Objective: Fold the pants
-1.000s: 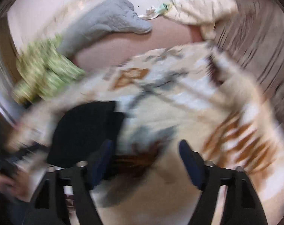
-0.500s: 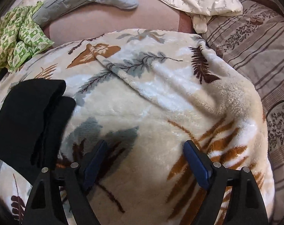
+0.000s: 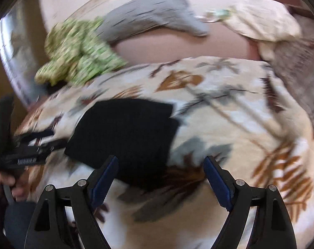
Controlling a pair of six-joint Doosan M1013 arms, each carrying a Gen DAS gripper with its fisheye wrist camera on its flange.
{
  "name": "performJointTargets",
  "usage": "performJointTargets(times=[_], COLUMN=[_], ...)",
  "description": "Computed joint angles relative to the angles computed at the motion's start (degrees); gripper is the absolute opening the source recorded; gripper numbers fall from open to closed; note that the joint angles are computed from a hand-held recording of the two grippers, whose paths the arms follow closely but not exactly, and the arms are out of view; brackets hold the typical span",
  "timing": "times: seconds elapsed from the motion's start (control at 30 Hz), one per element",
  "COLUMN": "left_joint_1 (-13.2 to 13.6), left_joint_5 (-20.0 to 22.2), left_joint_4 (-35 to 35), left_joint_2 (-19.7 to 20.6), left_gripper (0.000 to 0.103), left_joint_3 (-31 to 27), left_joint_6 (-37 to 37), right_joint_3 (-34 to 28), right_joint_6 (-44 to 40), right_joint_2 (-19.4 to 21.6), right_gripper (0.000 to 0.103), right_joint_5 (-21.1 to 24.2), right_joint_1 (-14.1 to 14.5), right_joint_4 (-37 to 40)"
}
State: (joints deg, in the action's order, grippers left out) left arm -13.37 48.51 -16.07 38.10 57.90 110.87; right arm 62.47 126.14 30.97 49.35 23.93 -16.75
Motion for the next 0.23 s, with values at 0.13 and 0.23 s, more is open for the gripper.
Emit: performJointTargets(times=[0.13, 0.23], left_joint_1=[-0.1, -0.23], left_joint_5=[-4.34, -6.9], left_joint_4=[-0.27, 0.84], left_joint_2=[-1.44, -2.04], left_gripper=[0.1, 0.1], left_joint_3=[2.48, 3.4], left_joint_6=[0.26, -0.02], right_joint_3=[-2.34, -2.59], right_joint_6=[-4.35, -4.23], right_joint_2=[1.81, 2.0], right_gripper=[0.085, 0.085], right_joint_5=[4.26, 4.26], right_joint_1=[1.1, 1.25], right_joint_4=[-1.18, -1.35])
